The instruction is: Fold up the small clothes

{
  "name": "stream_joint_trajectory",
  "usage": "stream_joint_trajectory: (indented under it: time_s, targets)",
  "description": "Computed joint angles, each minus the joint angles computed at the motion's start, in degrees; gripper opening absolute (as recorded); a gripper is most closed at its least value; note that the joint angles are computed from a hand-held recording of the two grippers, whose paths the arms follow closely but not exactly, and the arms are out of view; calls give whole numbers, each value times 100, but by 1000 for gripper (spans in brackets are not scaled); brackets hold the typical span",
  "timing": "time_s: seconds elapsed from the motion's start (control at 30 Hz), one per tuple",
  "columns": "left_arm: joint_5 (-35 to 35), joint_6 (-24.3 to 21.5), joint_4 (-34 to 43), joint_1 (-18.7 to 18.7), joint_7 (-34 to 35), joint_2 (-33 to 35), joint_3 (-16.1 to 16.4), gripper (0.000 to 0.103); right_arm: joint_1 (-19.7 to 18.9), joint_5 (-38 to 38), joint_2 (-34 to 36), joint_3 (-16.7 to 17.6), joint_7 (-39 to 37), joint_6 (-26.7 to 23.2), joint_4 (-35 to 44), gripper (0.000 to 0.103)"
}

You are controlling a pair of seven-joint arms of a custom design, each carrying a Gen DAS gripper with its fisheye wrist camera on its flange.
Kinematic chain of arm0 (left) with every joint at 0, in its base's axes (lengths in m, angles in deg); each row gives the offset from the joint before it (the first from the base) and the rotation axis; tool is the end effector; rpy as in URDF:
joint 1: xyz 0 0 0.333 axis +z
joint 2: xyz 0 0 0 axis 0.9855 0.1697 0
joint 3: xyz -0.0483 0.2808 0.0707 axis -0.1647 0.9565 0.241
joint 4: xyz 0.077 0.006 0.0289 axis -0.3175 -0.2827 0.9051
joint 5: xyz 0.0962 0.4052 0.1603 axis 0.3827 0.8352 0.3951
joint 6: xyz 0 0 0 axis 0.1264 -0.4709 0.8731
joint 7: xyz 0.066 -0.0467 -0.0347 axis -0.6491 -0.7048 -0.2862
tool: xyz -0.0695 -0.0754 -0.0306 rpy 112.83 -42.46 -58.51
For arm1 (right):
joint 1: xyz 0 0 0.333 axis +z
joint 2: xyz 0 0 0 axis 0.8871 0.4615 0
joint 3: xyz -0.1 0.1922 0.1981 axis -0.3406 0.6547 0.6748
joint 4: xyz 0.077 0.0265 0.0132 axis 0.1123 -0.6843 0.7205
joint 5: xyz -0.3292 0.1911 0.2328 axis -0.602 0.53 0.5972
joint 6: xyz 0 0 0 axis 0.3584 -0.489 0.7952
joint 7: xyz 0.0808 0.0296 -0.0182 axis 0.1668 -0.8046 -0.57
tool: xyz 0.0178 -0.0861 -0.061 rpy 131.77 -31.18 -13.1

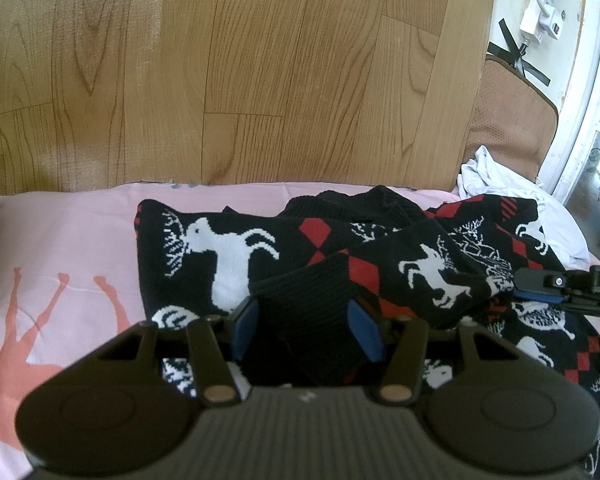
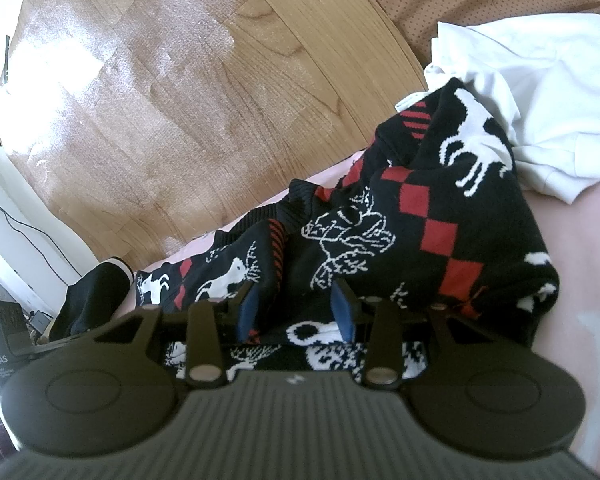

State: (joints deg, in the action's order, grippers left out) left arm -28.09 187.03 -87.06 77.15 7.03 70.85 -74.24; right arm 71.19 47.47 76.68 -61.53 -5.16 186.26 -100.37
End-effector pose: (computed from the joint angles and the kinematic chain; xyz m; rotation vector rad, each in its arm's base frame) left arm 0.6179 -0.0933 0.5234 -1.7972 1.6391 -1.0061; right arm 0.7376 0.2569 0.4308 -1.5225 1.3221 0.0436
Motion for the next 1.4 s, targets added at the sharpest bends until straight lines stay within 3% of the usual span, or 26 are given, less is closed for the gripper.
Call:
stream_joint_trajectory:
  time_s: [1.4]
  targets:
    - [-25, 4, -4, -3, 36, -4, 1, 51, -61, 57, -80, -25, -60, -68, -79, 44]
